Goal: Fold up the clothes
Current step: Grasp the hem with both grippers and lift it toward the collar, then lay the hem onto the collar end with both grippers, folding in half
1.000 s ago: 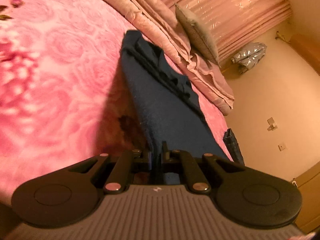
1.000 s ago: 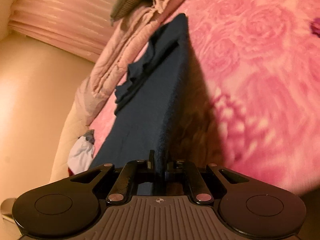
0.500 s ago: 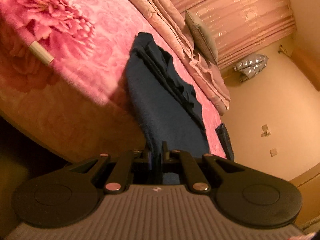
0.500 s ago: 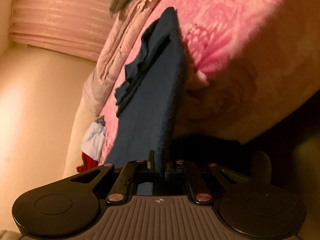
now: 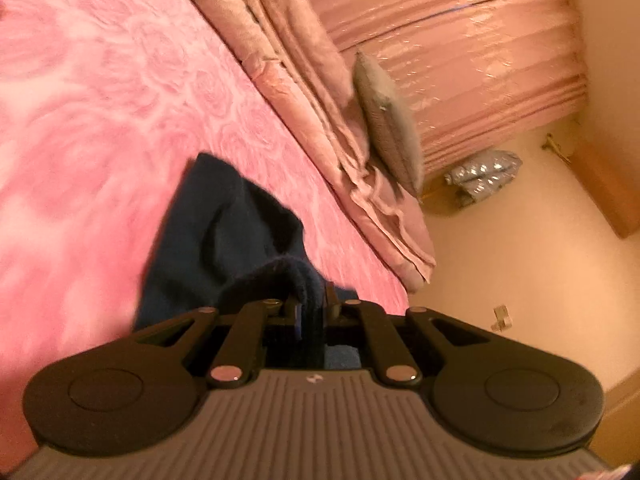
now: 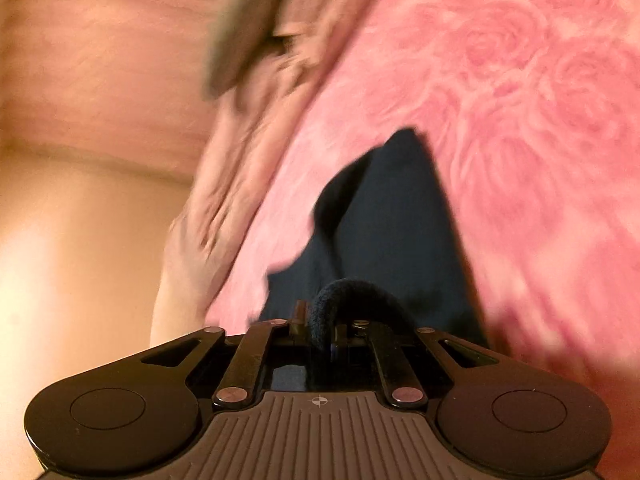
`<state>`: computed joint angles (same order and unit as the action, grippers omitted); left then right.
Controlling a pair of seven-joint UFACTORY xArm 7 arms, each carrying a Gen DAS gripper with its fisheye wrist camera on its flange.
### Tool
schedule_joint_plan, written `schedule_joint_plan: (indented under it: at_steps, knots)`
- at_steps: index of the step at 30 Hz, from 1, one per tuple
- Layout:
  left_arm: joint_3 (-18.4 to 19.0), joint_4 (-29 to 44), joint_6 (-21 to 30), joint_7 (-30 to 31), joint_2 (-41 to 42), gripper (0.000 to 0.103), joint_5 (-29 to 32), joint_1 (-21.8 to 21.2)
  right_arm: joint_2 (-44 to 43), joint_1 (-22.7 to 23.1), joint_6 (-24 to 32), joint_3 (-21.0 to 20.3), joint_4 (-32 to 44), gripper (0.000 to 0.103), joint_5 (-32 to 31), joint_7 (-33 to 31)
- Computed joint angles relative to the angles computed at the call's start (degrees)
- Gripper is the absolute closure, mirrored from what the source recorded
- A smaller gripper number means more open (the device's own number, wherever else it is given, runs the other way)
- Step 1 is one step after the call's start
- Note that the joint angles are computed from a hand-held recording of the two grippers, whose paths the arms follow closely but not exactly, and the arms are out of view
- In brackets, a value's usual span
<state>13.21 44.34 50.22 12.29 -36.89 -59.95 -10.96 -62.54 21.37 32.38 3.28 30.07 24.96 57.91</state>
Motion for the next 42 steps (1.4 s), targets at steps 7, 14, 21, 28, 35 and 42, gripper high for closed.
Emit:
schedule_joint_plan:
  at_steps: [7, 14, 21, 28, 35, 42]
  knots:
    - [-1.9, 7.8, -4.8, 3.2, 16.0, 0.087, -3.3, 2.7, 9.2, -4.8, -13.7, -2.4, -4.1, 0.035, -1.2, -0.4]
    - [-1.6, 3.0, -5.7, 19.9, 8.8, 0.085, 3.3, 5.0, -0.6, -6.5, 1.6, 0.4, -3.3, 0.035, -18.6, -21.0]
    - [-4.0, -0.5, -12.6, 40.4, 5.6, 0.081, 11.6, -0.5, 2.3, -2.2, 4.3, 5.6, -2.7, 0.034, -25.5, -40.7]
    - [1.0, 2.1, -15.4, 58.7, 9.5, 0.082, 8.5, -10.3, 13.3, 0.3, -8.2, 4.8, -1.8, 0.036, -29.0, -56.0]
    - [2.5, 9.4, -4.2, 42.4, 19.2, 0.098, -2.1, -6.1, 20.5, 6.5, -15.8, -6.5, -2.1, 0.089, -6.1, -48.2]
    - [-2.5, 10.1, -3.1, 29.6, 21.5, 0.088, -1.5, 0.0, 20.8, 6.4, -18.7, -6.7, -2.8, 0.064, -1.5, -43.8]
